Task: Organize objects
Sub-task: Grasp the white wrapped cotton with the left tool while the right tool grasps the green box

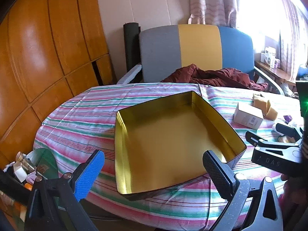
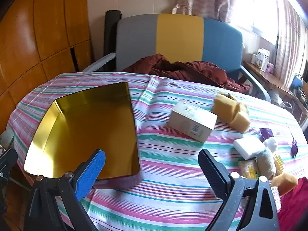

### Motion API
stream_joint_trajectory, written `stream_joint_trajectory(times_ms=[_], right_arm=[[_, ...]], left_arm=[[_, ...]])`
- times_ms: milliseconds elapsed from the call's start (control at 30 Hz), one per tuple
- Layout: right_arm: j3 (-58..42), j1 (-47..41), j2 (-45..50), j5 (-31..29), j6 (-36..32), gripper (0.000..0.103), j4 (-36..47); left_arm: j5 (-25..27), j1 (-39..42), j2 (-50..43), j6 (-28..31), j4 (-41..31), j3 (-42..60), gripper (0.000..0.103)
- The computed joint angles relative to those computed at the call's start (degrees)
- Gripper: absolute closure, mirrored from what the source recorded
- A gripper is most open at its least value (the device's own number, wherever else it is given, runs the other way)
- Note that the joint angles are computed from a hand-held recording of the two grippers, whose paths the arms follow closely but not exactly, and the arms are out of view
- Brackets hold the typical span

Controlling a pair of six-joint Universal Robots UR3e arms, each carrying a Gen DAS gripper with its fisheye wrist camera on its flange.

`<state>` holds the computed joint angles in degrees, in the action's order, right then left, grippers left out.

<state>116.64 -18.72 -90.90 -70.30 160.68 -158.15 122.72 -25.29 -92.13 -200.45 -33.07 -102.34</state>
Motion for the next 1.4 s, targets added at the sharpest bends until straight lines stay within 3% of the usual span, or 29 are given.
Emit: stream_joint_trajectory(times_ms=[467,1067,1267,1400], right_arm=[[-0.63,-8.12,-0.26,0.95,-0.31,0.004,1.63],[-4.27,-23.34,-1.36,0.85,-4.08,0.004,8.99],[-6.87,-28.61,-0.63,1.82,-6.52,0.004,15.04],[-10.37,-32.61,-0.10,2.49,-8.86,0.005,21.42]], left_arm=[[-2.49,-1.24,-6.22,2.90,-0.20,6.36,0.000],[-8.52,-4.14,-19.74,9.91,-1.19,22.53,0.000],[-11.76,-4.65,-24.80,12.18,-2.75,28.87,0.000],[-16.64,-4.59,-27.94,13.56,-3.95,33.21,0.000]])
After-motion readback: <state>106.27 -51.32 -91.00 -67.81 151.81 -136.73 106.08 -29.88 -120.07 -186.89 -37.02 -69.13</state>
